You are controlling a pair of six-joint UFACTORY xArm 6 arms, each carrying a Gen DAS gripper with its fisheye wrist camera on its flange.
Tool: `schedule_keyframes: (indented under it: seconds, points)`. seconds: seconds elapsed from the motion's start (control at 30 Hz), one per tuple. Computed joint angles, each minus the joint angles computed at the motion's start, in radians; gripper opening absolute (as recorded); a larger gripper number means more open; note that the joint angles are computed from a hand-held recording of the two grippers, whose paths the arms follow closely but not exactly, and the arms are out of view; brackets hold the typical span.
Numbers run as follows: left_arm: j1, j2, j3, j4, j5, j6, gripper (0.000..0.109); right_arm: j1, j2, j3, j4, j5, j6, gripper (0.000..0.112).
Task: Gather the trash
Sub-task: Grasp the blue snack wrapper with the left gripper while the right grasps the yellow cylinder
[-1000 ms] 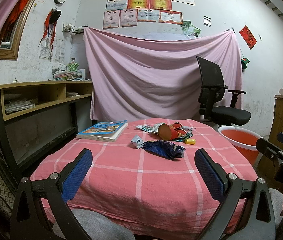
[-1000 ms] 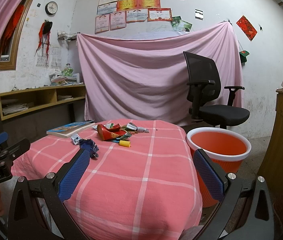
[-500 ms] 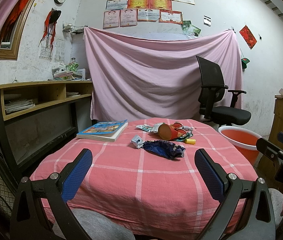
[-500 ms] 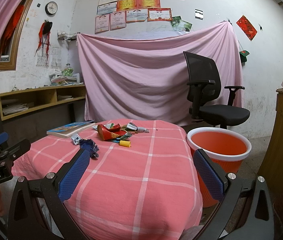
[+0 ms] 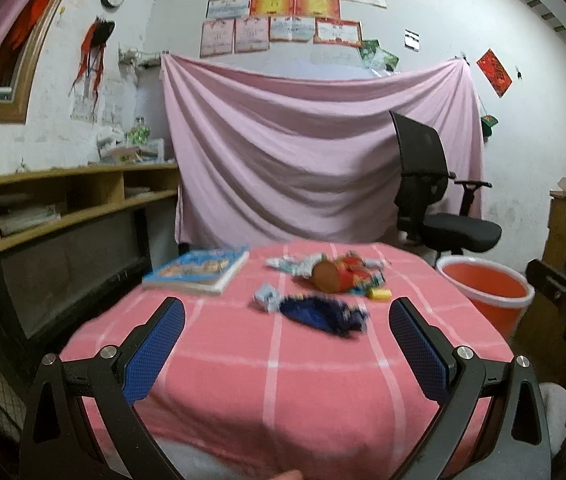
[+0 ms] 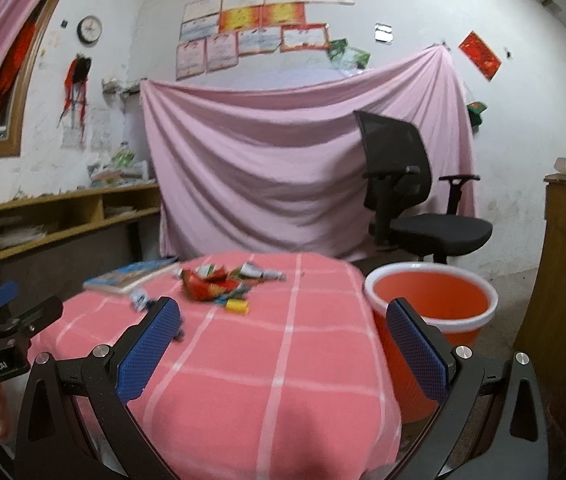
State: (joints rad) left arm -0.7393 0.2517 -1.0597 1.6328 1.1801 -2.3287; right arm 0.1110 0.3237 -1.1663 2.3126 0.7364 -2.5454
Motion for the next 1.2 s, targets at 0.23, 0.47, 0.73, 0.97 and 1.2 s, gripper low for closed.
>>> schedule_keyframes:
  seconds: [0.23, 0.47, 0.73, 0.97, 1.2]
  points:
    - [0.114, 0.041, -0.081, 0.048, -0.063, -0.013, 0.100, 0.030, 0.114, -0.182, 0.105, -0.004, -0.054, 0.103]
    - [0.240, 0.100, -0.175, -0.036, -0.200, 0.016, 0.100, 0.078, 0.289, -0.447, -0.087, -0.061, 0.117, 0.103]
    - [0.363, 0.156, -0.242, -0.211, -0.469, 0.070, 0.099, 0.135, 0.473, -0.721, -0.694, -0.201, 0.723, 0.103]
    - [0.421, 0.231, -0.327, -0.376, -0.642, 0.237, 0.081, 0.135, 0.540, -0.816, -0.952, -0.194, 0.988, 0.101]
    - [0.423, 0.280, -0.365, -0.597, -0.664, 0.452, 0.042, 0.146, 0.624, -0.940, -1.266, -0.118, 1.228, 0.074]
